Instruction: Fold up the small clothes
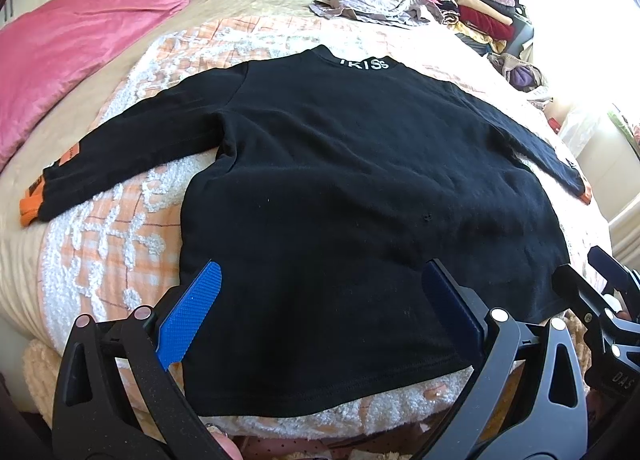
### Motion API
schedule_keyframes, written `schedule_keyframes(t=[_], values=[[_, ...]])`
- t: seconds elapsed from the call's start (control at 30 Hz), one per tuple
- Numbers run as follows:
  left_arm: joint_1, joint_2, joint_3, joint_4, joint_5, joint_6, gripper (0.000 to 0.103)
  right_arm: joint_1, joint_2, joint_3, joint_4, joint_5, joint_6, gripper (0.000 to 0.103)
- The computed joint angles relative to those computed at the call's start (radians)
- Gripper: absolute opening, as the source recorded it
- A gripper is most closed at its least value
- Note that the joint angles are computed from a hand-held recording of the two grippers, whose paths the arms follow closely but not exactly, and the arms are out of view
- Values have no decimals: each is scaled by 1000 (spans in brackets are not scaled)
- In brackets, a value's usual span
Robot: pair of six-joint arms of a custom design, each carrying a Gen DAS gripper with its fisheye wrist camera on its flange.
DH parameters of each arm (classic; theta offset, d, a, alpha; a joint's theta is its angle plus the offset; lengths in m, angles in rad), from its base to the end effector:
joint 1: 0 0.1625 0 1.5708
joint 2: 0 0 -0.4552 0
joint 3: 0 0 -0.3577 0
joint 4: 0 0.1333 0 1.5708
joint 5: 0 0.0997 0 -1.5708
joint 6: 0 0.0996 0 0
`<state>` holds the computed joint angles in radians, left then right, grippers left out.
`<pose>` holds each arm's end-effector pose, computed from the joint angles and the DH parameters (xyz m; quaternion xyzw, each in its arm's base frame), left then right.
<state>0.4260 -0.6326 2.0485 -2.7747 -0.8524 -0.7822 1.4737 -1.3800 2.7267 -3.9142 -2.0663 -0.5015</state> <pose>-0.3768 -0.3893 -0.0161 0.2044 0.9090 -0.2305 0.2808 0.0571 -0.3005 0.2968 0.0562 -0.8577 0.3793 0.3425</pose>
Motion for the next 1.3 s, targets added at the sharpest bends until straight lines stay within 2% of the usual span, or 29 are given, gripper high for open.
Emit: schedule_keyframes(t=[0.7, 1.07, 1.3], values=[[3, -1, -3, -4, 3, 9, 94, 6, 3, 8, -19, -7, -8, 99], [13, 1, -20, 4, 9, 17, 94, 23, 5, -13, 15, -20, -10, 99], [42, 8, -64, 7, 30, 47, 94, 45, 2, -81, 77, -33, -10, 99]])
